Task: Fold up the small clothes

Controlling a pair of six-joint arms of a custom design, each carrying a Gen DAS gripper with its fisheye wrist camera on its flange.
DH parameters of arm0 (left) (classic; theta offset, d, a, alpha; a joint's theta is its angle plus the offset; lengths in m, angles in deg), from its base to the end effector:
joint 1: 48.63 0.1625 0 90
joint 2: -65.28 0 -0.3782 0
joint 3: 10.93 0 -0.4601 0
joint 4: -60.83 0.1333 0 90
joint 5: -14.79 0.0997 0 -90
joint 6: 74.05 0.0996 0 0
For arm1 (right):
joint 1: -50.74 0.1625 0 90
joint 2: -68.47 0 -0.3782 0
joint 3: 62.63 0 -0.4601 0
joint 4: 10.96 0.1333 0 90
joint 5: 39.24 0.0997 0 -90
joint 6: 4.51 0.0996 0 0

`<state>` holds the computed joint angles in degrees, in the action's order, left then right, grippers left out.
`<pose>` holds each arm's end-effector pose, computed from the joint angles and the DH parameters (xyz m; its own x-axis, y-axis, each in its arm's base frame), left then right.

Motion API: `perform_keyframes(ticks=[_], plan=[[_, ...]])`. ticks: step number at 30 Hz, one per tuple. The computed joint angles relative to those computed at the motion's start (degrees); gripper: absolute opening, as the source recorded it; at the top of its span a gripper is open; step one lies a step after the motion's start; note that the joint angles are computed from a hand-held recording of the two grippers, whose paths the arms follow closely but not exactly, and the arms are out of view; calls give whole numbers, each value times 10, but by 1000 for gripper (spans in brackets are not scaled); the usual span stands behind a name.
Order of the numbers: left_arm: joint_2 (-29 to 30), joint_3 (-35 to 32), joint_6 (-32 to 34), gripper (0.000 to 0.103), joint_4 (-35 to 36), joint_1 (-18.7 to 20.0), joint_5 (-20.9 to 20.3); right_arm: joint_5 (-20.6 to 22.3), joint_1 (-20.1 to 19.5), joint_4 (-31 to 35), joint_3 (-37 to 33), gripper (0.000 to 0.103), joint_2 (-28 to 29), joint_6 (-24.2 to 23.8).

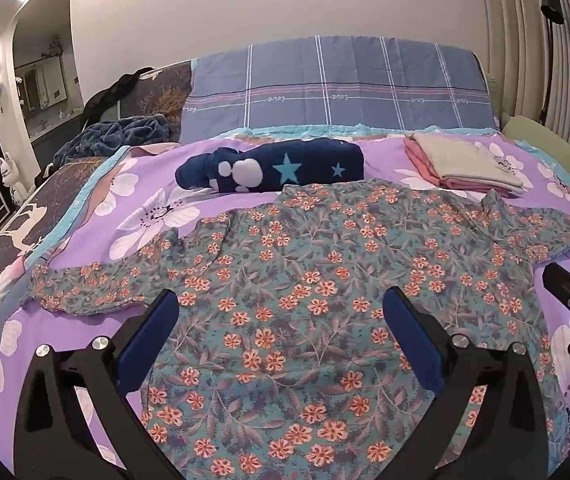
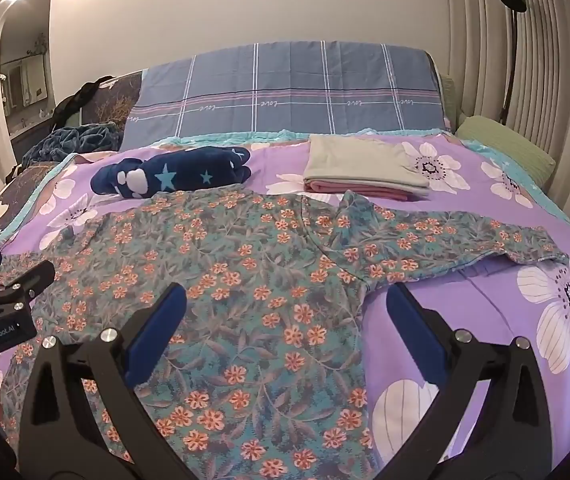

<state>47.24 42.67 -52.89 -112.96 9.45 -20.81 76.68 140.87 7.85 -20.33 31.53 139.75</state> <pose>-0.2641 -0.8293 0.0478 -0.6327 0.0111 -0.7743 0.6226 0.6020 -0.5000 0.0916 -0.8011 0.2192 -0.7302 0.0829 0.6782 -0.5266 0.5641 -0.6360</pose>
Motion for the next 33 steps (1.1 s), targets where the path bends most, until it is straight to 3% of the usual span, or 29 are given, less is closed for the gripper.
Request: perform_keyframes(ticks=[8,10,14,22,33], plan=[[22,-20,59,102,-66,1,4,4,0,9,-11,101,7,8],[17,-12,79,102,-85,5,-18,5,0,8,-10,101,7,9],[-6,14,43,102,-57,9,-52,8,0,10,-16,101,11,12],[-20,25,1,102,-23,12,-53,11,1,7,-17,101,11,9],[-50,52,-46,102,23,24,-98,16,4,13,-29,101,21,2]])
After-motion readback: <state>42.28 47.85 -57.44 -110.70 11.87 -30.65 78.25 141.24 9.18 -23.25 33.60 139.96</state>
